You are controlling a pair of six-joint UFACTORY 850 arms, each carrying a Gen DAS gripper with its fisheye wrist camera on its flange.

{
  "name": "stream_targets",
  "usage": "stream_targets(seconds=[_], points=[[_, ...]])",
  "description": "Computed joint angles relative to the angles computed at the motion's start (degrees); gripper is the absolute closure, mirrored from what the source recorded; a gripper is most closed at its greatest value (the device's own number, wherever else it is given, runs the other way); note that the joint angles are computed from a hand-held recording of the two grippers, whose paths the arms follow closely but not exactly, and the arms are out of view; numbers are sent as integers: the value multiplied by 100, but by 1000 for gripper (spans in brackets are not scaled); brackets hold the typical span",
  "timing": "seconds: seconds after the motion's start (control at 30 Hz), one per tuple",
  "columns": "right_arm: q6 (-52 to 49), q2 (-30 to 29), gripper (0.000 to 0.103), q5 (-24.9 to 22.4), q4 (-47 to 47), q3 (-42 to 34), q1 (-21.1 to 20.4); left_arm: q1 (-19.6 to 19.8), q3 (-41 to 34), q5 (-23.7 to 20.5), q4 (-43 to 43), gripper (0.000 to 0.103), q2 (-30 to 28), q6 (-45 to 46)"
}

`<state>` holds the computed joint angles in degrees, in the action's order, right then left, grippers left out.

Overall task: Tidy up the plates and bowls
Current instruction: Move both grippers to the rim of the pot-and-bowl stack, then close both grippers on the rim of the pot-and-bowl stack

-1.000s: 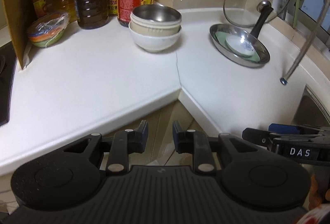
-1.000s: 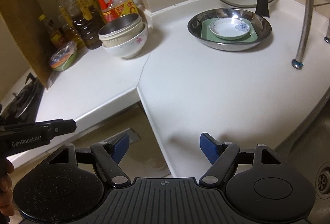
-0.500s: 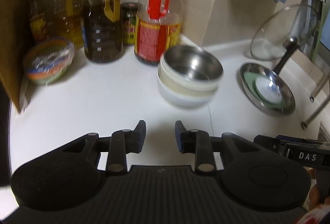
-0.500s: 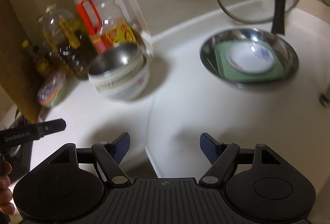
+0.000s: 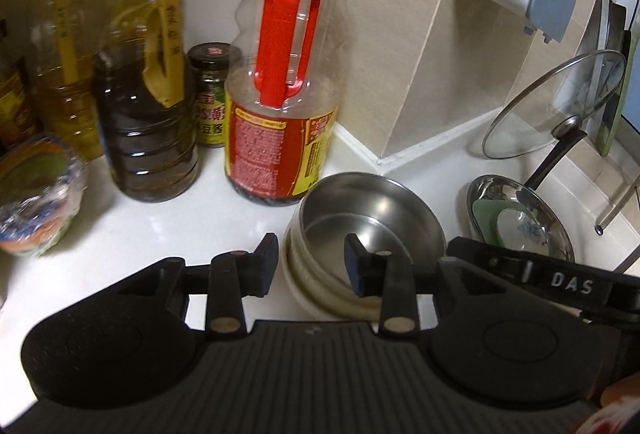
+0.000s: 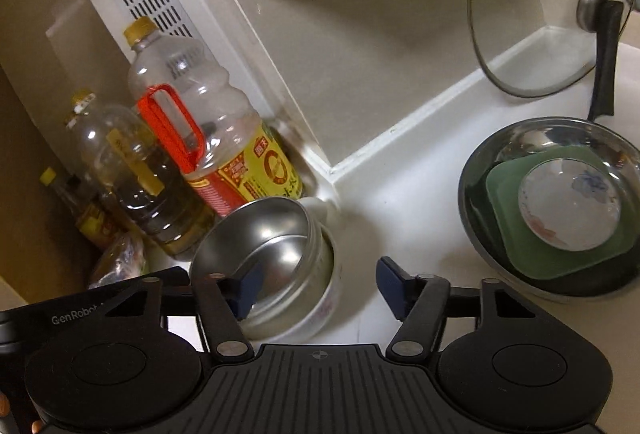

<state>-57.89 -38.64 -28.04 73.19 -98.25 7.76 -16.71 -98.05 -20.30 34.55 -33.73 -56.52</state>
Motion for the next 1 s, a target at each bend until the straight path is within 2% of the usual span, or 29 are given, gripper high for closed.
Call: stream_targets(seconds=[0.2, 0.47, 0.63, 0.73, 0.8, 1.0], points=[[451, -281, 53, -14, -378, -365, 67, 99, -403, -104, -771, 71, -317, 852], [671, -457, 62, -33, -631, -617, 135, 183, -554, -122, -1033, 71, -462, 1191], [796, -526, 73, -49, -770, -705, 152, 222, -579, -51, -1274, 74, -510, 1502], [582, -527, 80, -5, -645, -683, 160, 242, -578, 3, -1437, 80, -532, 1729], [426, -517, 81, 43, -553, -654, 171, 255, -536, 114, -1592, 85, -521, 1922], [-883, -352, 82, 327, 362, -295, 222, 246, -361, 340, -1371, 85, -448, 1895]])
